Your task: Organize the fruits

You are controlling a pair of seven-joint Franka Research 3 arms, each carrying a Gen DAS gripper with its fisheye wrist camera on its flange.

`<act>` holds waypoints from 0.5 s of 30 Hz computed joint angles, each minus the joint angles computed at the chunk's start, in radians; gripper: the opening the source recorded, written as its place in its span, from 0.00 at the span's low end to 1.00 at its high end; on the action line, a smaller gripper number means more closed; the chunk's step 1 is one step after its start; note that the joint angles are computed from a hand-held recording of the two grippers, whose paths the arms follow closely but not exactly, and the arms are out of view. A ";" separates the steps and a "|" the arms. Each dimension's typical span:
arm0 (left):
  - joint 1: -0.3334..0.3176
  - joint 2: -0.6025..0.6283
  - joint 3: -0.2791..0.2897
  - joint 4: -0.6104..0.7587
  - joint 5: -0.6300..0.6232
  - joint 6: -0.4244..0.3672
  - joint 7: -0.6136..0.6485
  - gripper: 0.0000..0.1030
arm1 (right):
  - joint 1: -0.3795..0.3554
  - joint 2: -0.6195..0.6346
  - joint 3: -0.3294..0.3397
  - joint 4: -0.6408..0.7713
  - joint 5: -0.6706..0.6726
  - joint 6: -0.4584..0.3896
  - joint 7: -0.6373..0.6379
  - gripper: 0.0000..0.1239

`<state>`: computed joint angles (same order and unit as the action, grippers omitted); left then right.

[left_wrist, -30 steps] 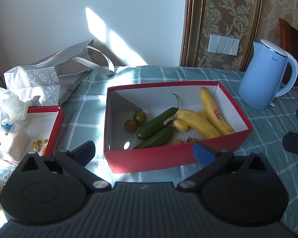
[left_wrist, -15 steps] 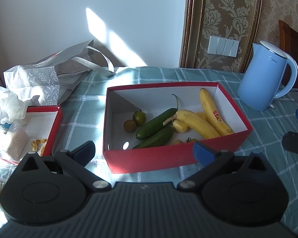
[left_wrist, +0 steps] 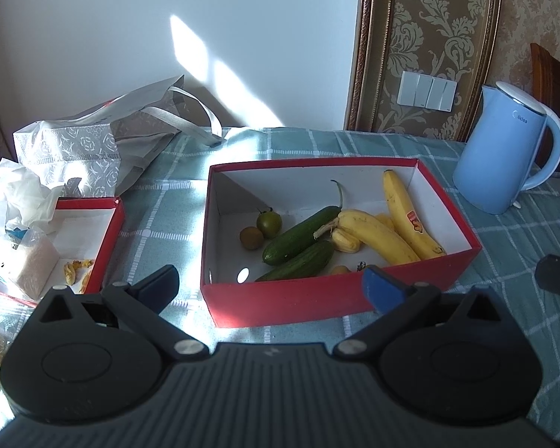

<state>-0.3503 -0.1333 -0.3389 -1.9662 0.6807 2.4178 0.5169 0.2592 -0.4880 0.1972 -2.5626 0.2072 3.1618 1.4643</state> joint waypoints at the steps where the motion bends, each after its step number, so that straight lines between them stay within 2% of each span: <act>1: 0.001 -0.001 -0.001 0.000 0.006 -0.001 -0.007 1.00 | -0.001 0.000 0.000 0.001 -0.001 -0.001 0.000 0.63; 8: -0.009 0.023 -0.007 0.035 0.023 -0.070 0.003 1.00 | -0.003 0.002 0.001 0.001 -0.003 0.001 0.002 0.63; 15: -0.017 0.026 0.011 0.027 -0.042 -0.027 0.050 1.00 | -0.002 0.004 -0.001 0.002 -0.003 -0.001 0.002 0.63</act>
<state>-0.3677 -0.1071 -0.3284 -1.9396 0.6386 2.3909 0.5673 0.2573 -0.4842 0.1963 -2.5607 0.2041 3.1606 1.4667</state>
